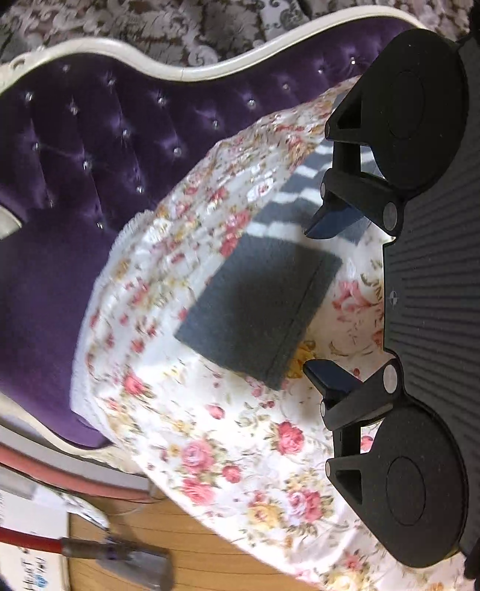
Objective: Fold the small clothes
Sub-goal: 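Close the left gripper on the ribbed cuff and lift it, then lay the held sleeve across the cardigan body and open the left gripper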
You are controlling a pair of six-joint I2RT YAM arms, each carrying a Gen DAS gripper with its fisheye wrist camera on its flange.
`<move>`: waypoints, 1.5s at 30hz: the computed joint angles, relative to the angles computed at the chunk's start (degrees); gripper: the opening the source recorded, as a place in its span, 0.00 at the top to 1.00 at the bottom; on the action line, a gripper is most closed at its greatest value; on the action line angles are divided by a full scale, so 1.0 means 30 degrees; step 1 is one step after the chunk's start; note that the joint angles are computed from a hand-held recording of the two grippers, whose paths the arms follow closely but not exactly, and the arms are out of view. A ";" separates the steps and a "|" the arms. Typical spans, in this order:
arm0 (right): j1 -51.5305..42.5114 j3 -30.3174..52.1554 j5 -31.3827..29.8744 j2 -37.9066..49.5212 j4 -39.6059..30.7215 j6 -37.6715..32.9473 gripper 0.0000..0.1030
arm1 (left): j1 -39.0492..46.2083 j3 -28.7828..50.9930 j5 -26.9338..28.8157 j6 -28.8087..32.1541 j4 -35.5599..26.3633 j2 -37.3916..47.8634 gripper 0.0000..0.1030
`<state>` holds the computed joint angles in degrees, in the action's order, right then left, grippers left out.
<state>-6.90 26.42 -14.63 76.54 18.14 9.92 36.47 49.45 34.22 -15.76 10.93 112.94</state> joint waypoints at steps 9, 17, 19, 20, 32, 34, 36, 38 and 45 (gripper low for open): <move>0.0282 0.0167 0.0174 0.0337 -0.0115 -0.0296 0.01 | -0.0244 -0.0137 0.0629 -0.2219 0.3254 0.1204 0.66; 0.0091 0.0109 0.0031 0.0256 -0.0043 -0.0267 0.01 | -0.0210 -0.2274 -0.0414 -0.0783 0.4129 -0.1654 0.90; 0.0063 0.0119 -0.0020 0.0234 -0.0099 -0.0267 0.01 | -0.0354 -0.2304 -0.0054 -0.0420 0.4044 -0.2333 0.90; 0.0052 0.0115 -0.0059 0.0207 -0.0124 -0.0256 0.01 | -0.0455 -0.2306 -0.0018 -0.0432 0.3934 -0.2682 0.90; -0.1292 0.0338 -0.0555 -0.0131 -0.0813 0.0310 0.01 | -0.6171 -0.2402 0.0333 -0.1591 0.4014 -0.7437 0.90; -0.1611 0.0372 -0.0435 -0.0267 -0.0974 0.0236 0.01 | -0.7716 -0.2177 0.0465 -0.2119 0.4424 -0.7701 0.90; -0.1874 0.0465 -0.0239 -0.0409 -0.1286 0.0214 0.00 | -0.9487 -0.1687 -0.0056 -0.2362 0.4472 -0.7761 0.90; -0.2234 0.0605 -0.0215 -0.0364 -0.1493 0.0264 0.01 | -1.1032 -0.1332 -0.0500 -0.2570 0.4678 -0.7572 0.90; -0.3760 0.1359 -0.0277 0.0082 -0.2719 0.0492 0.00 | -1.5681 -0.0053 -0.2135 -0.2492 0.4571 -0.5404 0.90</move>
